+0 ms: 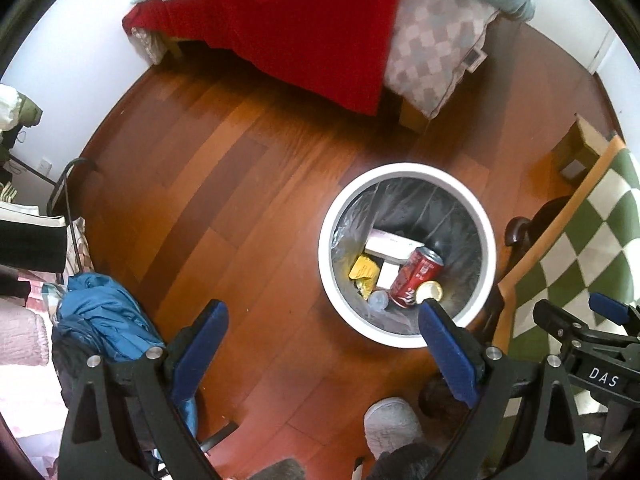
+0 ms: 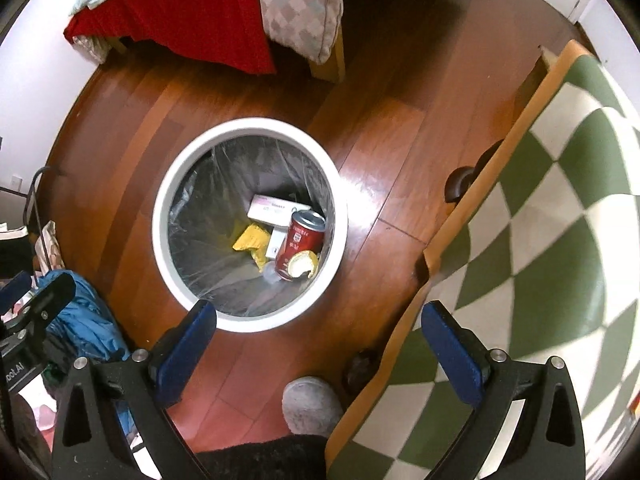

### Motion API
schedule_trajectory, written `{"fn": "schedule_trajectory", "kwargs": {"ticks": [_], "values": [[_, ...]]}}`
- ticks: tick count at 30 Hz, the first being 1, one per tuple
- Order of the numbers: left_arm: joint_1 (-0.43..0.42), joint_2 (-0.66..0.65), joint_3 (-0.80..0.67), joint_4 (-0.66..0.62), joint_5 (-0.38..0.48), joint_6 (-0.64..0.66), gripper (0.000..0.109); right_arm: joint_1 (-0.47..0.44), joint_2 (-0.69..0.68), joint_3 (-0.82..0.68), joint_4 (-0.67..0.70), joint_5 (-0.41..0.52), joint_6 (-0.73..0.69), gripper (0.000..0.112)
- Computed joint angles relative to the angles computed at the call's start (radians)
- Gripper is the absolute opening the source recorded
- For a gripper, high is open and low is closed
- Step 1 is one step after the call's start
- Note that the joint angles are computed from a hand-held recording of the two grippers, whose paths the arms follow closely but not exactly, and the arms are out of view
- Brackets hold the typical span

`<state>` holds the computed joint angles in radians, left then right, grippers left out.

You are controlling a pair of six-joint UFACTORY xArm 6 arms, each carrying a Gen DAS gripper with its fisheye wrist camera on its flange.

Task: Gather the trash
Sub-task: 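Open both tools to drop the cup and peel into the bin, then move both open tools back over the checkered table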

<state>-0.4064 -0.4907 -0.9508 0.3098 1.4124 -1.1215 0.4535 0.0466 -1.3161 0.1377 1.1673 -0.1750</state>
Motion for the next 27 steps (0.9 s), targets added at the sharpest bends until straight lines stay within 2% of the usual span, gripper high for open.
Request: {"fn": "schedule_trajectory", "kwargs": {"ticks": [10, 14, 17, 22, 27], "values": [[-0.189, -0.002, -0.180, 0.115, 0.184, -0.111, 0.097, -0.055, -0.190, 0.016, 0.068, 0.049, -0.055, 0.103], [-0.297, 0.062, -0.322, 0.188, 0.307, -0.158, 0.097, -0.120, -0.268, 0.004, 0.148, 0.103, -0.102, 0.103], [-0.362, 0.112, -0.409, 0.223, 0.353, -0.196, 0.097, -0.193, -0.299, -0.033, 0.224, 0.161, -0.139, 0.103], [-0.426, 0.246, -0.558, 0.248, 0.333, -0.208, 0.097, -0.373, -0.288, -0.139, 0.347, 0.284, -0.196, 0.103], [-0.425, 0.492, -0.762, 0.207, 0.225, -0.162, 0.097, -0.590, -0.206, -0.270, 0.364, 0.390, -0.244, 0.103]]}}
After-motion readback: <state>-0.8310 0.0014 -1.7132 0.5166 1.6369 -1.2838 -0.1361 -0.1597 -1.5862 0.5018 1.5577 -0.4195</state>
